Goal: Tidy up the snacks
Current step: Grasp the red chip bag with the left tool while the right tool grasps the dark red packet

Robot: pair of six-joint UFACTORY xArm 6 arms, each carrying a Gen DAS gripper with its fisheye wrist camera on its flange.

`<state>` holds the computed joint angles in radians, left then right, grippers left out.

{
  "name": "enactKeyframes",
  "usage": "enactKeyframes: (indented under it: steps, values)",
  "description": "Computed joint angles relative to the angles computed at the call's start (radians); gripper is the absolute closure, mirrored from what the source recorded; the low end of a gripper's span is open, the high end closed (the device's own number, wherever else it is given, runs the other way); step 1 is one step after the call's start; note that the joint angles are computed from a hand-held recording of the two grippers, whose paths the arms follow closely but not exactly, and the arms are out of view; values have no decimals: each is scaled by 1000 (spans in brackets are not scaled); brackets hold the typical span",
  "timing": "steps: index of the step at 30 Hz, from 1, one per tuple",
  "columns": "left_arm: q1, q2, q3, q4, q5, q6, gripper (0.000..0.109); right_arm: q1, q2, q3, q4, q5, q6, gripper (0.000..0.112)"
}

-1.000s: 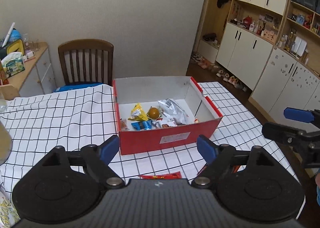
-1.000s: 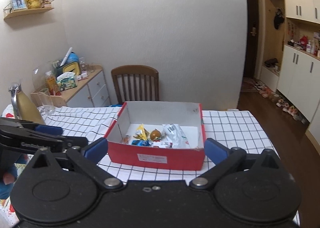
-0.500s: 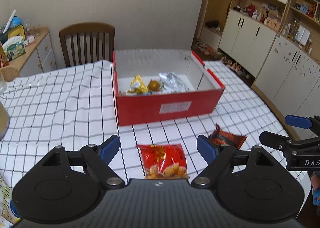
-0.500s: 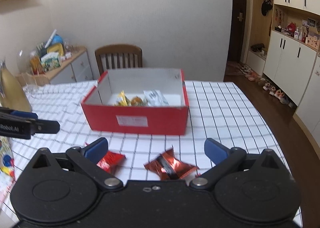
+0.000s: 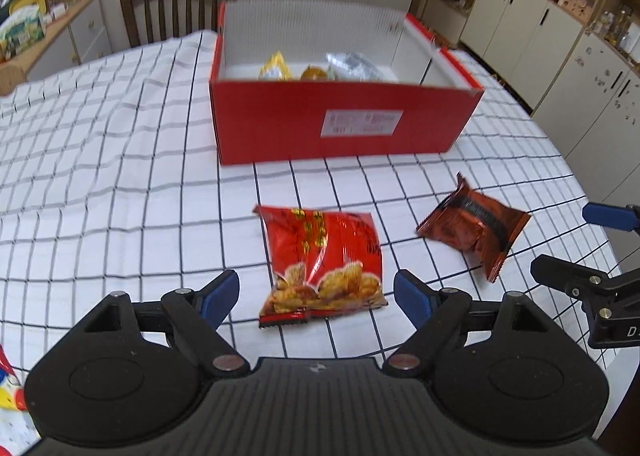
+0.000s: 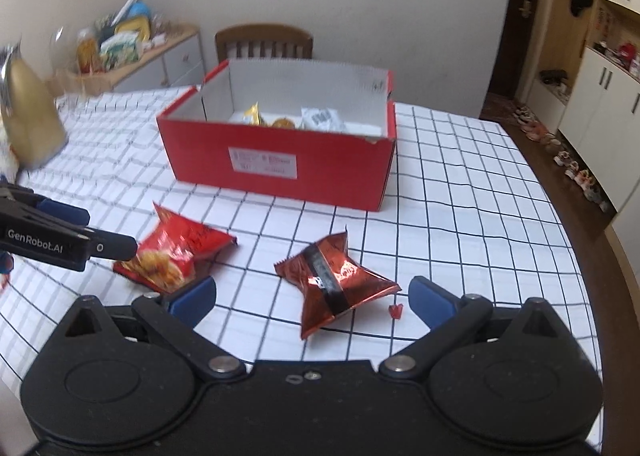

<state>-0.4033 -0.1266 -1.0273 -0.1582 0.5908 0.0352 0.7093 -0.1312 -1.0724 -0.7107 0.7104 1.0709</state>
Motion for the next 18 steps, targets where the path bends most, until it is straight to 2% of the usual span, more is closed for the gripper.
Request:
enactKeyframes:
  steps: [10, 18]
  values:
    - [-21, 124, -94, 95, 43, -139, 24, -85, 119, -92, 193, -7, -348, 10]
    - [-30, 183, -135, 120, 40, -183, 24, -128, 227, -184, 286, -13, -534, 10]
